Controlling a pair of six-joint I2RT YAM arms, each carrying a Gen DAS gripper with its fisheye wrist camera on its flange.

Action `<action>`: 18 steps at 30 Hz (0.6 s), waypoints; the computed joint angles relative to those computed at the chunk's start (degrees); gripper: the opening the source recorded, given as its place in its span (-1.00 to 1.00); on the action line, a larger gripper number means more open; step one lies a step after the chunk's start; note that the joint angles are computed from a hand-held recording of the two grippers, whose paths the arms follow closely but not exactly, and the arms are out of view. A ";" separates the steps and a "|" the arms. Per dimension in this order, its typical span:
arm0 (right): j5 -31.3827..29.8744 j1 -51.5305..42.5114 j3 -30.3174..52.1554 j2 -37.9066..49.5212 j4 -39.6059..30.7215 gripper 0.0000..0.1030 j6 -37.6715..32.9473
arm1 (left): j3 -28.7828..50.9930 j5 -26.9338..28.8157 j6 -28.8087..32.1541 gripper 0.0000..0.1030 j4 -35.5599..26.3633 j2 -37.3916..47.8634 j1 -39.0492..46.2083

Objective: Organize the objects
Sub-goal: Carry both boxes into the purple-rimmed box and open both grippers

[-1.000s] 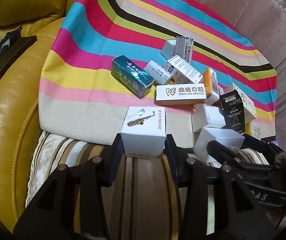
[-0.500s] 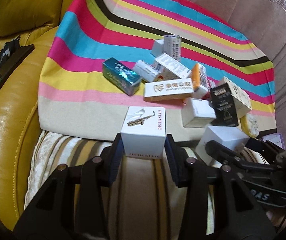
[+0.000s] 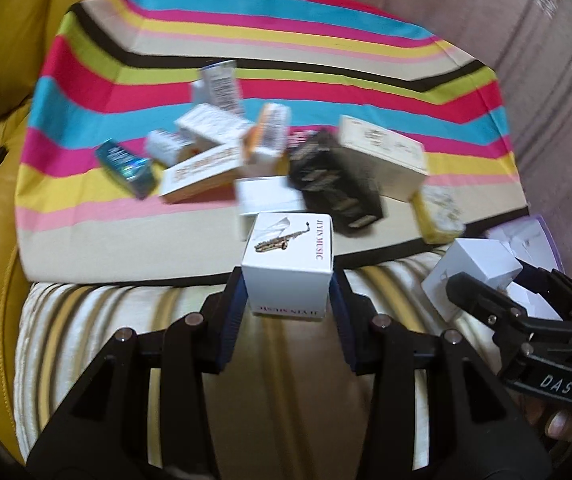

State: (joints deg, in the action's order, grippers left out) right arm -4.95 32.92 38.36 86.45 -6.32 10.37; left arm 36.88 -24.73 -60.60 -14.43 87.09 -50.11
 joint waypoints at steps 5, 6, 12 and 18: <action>-3.79 -10.69 -3.32 -3.15 -0.43 0.69 -3.79 | 7.75 0.51 3.41 -0.11 -0.26 6.83 -1.92; -4.53 -13.34 -3.91 -3.69 -0.44 0.69 -4.71 | 9.73 0.68 4.30 -0.11 -0.43 8.47 -2.35; -7.21 -27.17 -5.38 -3.55 -0.39 0.69 -11.29 | 21.15 2.52 9.50 -0.11 -0.39 17.40 -4.18; -9.45 -39.03 -4.66 0.62 0.76 0.69 -17.40 | 34.50 6.04 14.65 -0.11 -2.38 27.01 -4.93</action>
State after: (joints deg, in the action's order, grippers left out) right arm -14.40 -6.11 33.70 87.07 -5.57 -7.03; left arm 71.38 -18.69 -45.95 -16.80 114.10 -55.03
